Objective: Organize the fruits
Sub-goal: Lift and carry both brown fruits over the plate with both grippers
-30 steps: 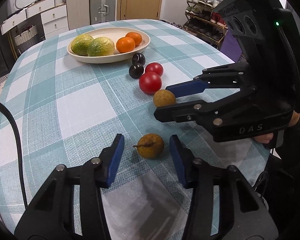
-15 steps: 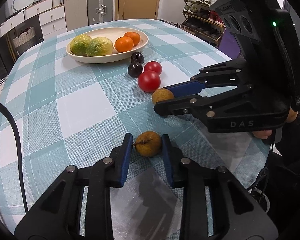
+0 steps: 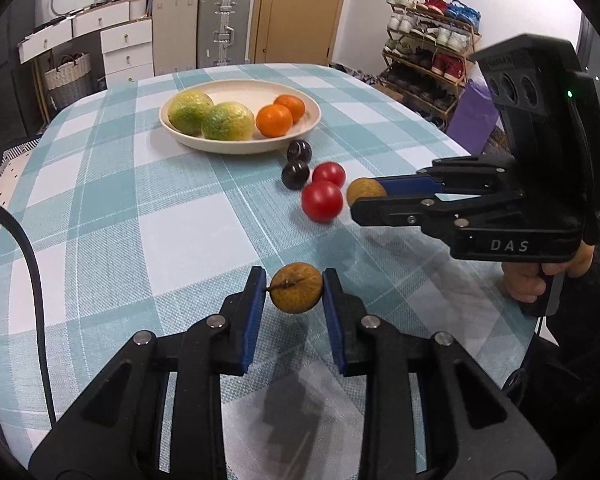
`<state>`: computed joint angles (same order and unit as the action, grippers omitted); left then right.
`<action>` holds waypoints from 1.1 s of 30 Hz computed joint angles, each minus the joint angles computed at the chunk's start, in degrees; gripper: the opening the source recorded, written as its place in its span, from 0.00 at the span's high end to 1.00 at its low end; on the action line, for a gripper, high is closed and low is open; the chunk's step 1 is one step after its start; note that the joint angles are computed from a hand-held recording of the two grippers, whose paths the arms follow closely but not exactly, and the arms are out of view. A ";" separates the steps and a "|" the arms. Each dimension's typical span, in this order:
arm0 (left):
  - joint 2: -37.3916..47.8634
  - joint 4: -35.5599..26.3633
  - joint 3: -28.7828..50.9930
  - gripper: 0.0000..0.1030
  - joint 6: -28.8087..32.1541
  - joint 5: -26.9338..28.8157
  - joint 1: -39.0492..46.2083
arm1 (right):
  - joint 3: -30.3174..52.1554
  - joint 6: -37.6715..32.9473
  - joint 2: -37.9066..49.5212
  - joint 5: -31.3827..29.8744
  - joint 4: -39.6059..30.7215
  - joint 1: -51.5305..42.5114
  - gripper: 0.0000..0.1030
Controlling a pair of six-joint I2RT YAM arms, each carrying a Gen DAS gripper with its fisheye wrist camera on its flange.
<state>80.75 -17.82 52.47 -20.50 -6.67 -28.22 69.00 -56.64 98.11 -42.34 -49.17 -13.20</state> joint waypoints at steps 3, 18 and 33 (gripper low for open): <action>-0.85 1.49 -0.42 0.75 -0.81 -0.59 0.38 | 0.94 0.65 -0.04 -1.49 -0.07 -0.95 0.74; 2.13 5.01 5.27 0.75 -0.18 -2.76 3.45 | 5.82 6.15 2.04 -3.14 2.23 -3.15 0.74; 10.31 4.95 13.86 0.75 2.70 -2.25 6.95 | 10.96 10.28 5.68 -3.15 3.53 -2.48 0.74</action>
